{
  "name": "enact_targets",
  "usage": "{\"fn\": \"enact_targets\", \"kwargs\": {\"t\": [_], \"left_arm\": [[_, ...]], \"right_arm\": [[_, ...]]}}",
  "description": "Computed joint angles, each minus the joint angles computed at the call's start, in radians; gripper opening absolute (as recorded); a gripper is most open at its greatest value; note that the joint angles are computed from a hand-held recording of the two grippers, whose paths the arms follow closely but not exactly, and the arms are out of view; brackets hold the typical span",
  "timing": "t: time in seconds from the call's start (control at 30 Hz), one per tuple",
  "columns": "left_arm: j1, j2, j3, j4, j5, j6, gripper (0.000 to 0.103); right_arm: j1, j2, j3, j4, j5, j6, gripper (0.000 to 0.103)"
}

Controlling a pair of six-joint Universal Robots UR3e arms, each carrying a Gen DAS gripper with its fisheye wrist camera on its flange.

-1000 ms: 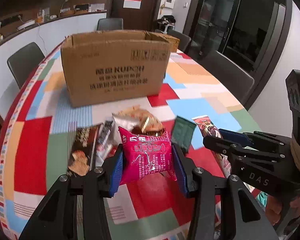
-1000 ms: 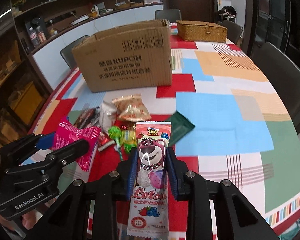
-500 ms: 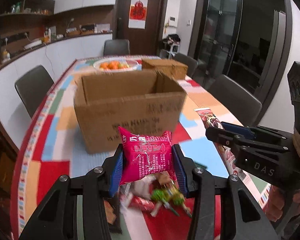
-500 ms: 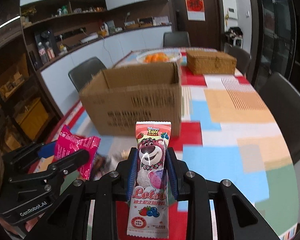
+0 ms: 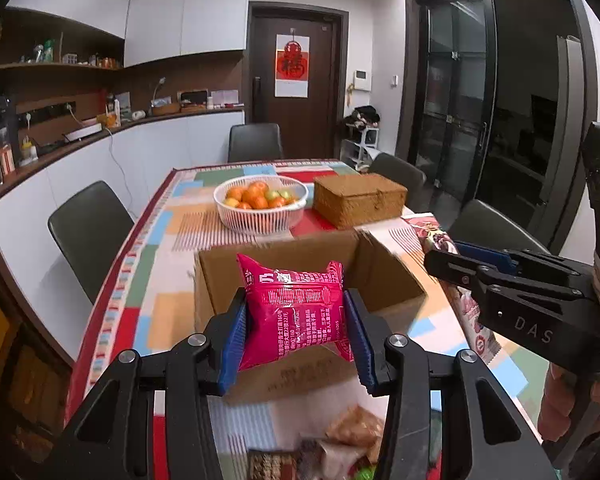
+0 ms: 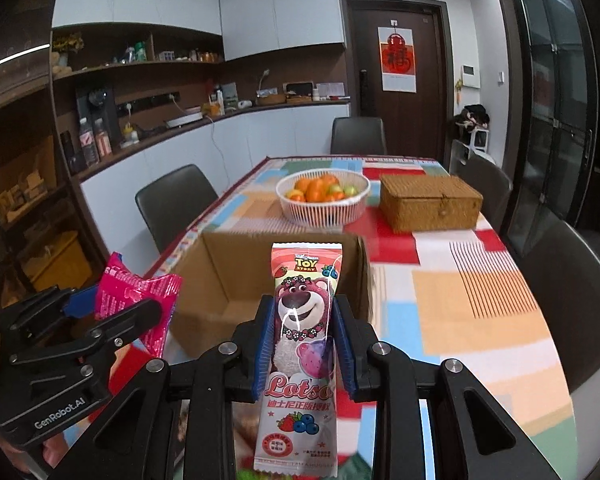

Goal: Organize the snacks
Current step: 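Carry both snacks over the cardboard box and open both tools to drop them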

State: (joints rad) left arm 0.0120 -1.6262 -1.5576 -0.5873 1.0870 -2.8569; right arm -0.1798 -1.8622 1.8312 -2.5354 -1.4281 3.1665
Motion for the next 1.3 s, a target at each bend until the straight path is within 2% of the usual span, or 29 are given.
{"fn": "enact_targets", "kwargs": {"t": [0.13, 0.33, 0.5, 0.57, 0.6, 0.63, 0.67, 0.7, 0.93, 1.1, 1.3], "left_arm": [[-0.014, -0.113, 0.133, -0.009, 0.024, -0.016, 0.046], [-0.031, -0.3, 0.383, -0.12, 0.039, -0.035, 0.046], [-0.046, -0.445, 0.603, -0.249, 0.043, -0.056, 0.047], [-0.057, -0.495, 0.662, -0.266, 0.065, -0.069, 0.052], [-0.06, -0.502, 0.671, -0.269, 0.08, -0.074, 0.063], [-0.065, -0.509, 0.679, -0.268, 0.103, -0.081, 0.066], [-0.065, -0.496, 0.653, -0.248, 0.114, -0.087, 0.067], [-0.066, -0.474, 0.612, -0.223, 0.122, -0.087, 0.067], [-0.046, -0.29, 0.34, -0.104, 0.13, -0.041, 0.074], [-0.012, -0.125, 0.139, -0.042, 0.09, -0.019, 0.082], [0.019, 0.056, -0.049, -0.02, 0.051, 0.016, 0.083]], "right_arm": [[-0.009, 0.125, -0.122, -0.003, 0.043, -0.008, 0.03], [-0.022, 0.307, -0.296, 0.023, 0.108, -0.01, 0.03], [-0.001, 0.443, -0.447, 0.061, 0.074, -0.008, 0.03], [-0.002, 0.482, -0.484, 0.076, 0.085, -0.004, 0.03], [-0.001, 0.504, -0.501, 0.082, 0.083, -0.002, 0.033], [-0.001, 0.518, -0.507, 0.078, 0.082, -0.003, 0.038], [0.004, 0.533, -0.522, 0.089, 0.072, -0.009, 0.046], [0.01, 0.544, -0.532, 0.098, 0.053, -0.01, 0.047], [0.017, 0.42, -0.35, 0.004, 0.027, -0.025, 0.047], [0.033, 0.267, -0.181, -0.08, 0.001, -0.038, 0.047], [0.047, 0.092, -0.025, -0.101, -0.019, -0.067, 0.047]]}}
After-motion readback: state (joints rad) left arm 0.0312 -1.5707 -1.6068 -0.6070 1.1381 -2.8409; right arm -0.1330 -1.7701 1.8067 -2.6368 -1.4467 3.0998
